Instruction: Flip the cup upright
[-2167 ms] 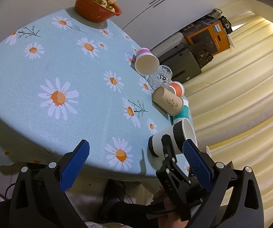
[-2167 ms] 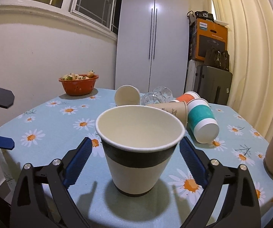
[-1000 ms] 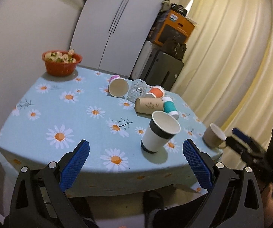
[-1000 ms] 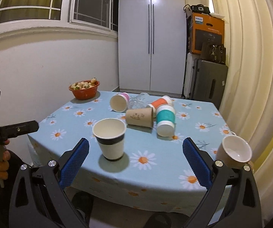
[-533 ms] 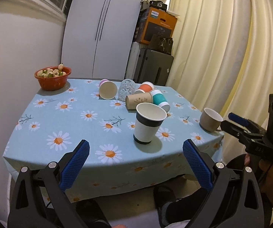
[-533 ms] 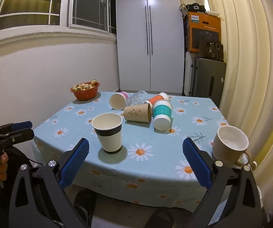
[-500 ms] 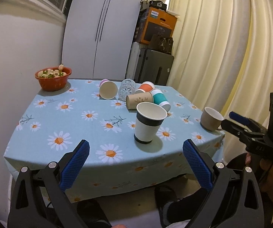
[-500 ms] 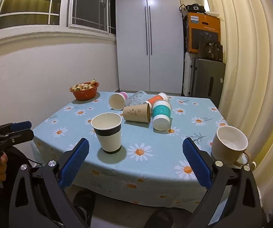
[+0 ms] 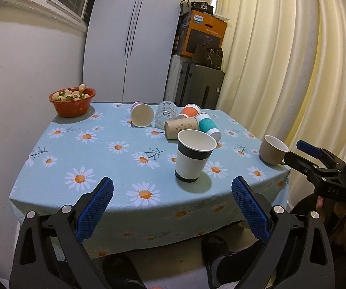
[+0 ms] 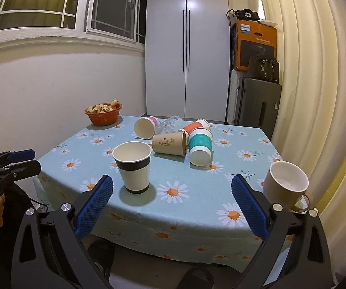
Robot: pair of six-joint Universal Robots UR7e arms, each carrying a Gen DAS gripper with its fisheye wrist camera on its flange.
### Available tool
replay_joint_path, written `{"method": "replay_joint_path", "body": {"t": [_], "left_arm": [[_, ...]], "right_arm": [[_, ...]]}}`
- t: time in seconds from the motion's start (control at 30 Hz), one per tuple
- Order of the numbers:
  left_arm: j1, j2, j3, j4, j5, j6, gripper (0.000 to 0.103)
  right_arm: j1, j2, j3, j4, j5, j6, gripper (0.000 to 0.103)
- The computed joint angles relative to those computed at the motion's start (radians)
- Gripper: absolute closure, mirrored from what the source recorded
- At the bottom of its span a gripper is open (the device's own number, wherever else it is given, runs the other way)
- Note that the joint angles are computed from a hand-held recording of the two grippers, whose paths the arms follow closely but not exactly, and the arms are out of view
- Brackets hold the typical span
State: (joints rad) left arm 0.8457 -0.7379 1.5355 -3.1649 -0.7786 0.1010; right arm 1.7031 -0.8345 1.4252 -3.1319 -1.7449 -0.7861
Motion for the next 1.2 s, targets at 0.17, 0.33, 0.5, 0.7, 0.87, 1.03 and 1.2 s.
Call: {"method": "replay_joint_path", "body": {"t": [0.17, 0.33, 0.5, 0.7, 0.87, 1.03, 1.2], "left_arm": [[-0.003, 0.004, -0.006, 0.025, 0.013, -0.002, 0.007], [-0.001, 0.005, -0.007, 0.03, 0.016, -0.006, 0.007], [-0.001, 0.007, -0.01, 0.039, 0.023, -0.01, 0.007], [0.0, 0.007, -0.01, 0.038, 0.024, -0.008, 0.007], [0.002, 0.005, -0.008, 0.038, 0.023, -0.006, 0.007], [0.001, 0.008, -0.009, 0.043, 0.024, -0.001, 0.007], [0.001, 0.009, -0.01, 0.043, 0.023, -0.001, 0.007]], "right_arm": [[-0.001, 0.0, 0.001, -0.003, 0.001, -0.002, 0.005], [0.0, 0.001, 0.002, -0.005, -0.004, -0.007, 0.005], [0.002, 0.003, 0.003, -0.007, -0.011, -0.014, 0.005], [0.002, 0.003, 0.004, -0.007, -0.012, -0.012, 0.005], [0.003, 0.003, 0.004, -0.007, -0.017, -0.018, 0.005], [0.003, 0.006, -0.001, 0.0, -0.023, -0.017, 0.005], [0.002, 0.007, -0.004, 0.005, -0.024, -0.016, 0.005]]}}
